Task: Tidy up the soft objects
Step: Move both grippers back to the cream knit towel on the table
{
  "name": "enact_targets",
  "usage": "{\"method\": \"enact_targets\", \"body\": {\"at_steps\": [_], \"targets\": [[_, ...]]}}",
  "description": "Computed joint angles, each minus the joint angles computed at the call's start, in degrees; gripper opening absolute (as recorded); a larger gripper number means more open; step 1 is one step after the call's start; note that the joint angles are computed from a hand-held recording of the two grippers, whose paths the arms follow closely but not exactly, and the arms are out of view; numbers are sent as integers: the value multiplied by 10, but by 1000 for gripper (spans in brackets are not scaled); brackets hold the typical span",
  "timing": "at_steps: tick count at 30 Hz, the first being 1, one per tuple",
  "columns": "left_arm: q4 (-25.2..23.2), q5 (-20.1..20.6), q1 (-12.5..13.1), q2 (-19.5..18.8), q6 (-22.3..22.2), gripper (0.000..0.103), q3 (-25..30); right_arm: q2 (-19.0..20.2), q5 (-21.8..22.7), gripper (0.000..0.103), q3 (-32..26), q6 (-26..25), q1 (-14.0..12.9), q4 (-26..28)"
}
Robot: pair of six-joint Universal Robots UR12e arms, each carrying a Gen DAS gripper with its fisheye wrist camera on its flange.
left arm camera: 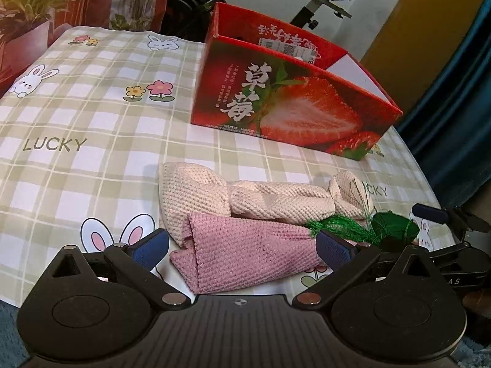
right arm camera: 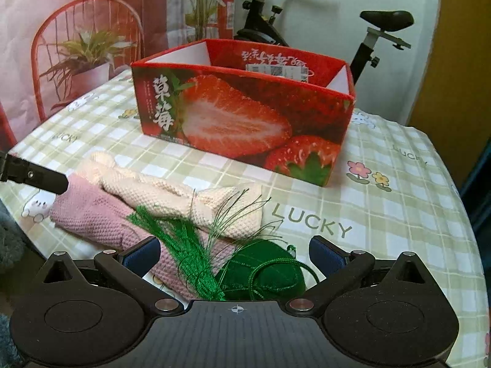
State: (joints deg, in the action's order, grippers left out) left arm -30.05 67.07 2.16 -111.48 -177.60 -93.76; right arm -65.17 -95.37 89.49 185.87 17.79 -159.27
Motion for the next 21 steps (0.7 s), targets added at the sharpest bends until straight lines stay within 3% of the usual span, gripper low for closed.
{"method": "enact_targets", "body": {"at_steps": [4, 12, 14, 21], "targets": [[25, 11, 1, -3, -26, 102, 3, 1, 12, 101, 1, 20, -7, -10], [70, 11, 10, -16, -34, 102, 19, 11, 46, 79, -14, 33, -25, -21], [65, 24, 10, -22, -31, 102, 26, 16, 48, 74, -20, 36, -28, -19], [30, 46, 9, -36, -26, 102, 41, 35, 51, 74, -41, 9, -22, 15]]}}
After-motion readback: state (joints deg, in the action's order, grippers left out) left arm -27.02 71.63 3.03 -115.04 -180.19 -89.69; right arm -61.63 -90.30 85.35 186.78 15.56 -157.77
